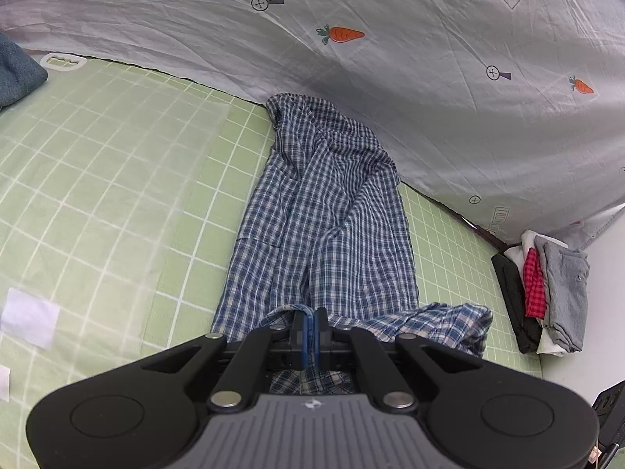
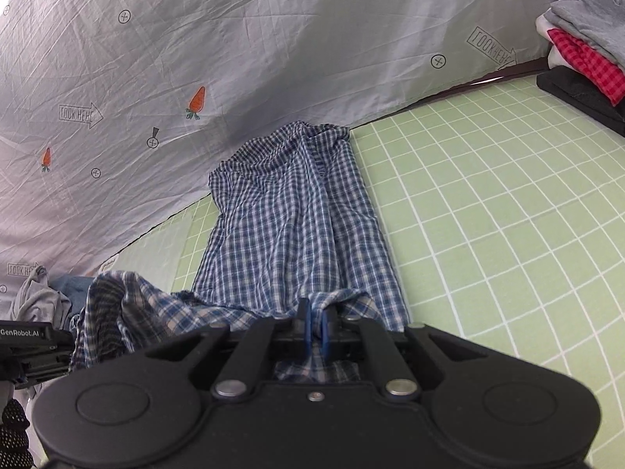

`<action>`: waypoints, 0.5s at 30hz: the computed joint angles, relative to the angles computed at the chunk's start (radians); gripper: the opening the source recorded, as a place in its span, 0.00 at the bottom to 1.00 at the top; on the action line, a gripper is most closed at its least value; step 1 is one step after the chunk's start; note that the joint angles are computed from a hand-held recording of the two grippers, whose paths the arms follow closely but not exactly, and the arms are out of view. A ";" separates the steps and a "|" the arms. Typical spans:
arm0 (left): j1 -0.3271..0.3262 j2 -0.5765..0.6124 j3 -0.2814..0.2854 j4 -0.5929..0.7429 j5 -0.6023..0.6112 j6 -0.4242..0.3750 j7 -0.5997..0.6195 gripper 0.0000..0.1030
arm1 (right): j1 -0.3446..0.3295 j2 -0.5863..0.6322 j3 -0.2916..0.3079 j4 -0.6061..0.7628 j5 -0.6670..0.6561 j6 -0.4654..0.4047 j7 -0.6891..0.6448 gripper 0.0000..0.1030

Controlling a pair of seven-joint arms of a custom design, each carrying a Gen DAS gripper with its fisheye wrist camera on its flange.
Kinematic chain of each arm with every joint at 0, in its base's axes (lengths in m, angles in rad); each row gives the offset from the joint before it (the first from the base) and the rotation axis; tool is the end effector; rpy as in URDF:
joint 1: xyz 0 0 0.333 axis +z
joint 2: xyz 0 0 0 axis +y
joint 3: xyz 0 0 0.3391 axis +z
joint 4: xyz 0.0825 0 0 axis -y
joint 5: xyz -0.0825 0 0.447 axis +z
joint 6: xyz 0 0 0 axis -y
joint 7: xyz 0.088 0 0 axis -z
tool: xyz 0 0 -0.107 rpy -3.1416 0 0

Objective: Fold clothes

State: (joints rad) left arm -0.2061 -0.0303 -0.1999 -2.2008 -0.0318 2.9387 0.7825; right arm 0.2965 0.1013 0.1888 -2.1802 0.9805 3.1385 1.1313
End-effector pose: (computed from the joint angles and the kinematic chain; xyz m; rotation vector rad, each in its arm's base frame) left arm 0.5751 -0.2459 0.4741 -2.3401 1.5370 -1.1140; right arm 0.5850 0.2240 0.3997 -1.5698 1.6739 -0.2597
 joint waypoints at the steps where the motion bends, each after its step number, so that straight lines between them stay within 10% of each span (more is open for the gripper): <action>1: 0.003 0.021 0.003 0.019 0.001 0.000 0.002 0.02 | 0.001 0.023 -0.009 0.024 -0.019 -0.008 0.017 0.05; 15: 0.081 0.335 -0.001 0.311 0.055 -0.143 -0.002 0.03 | -0.023 0.394 -0.105 0.432 -0.450 -0.271 0.424 0.06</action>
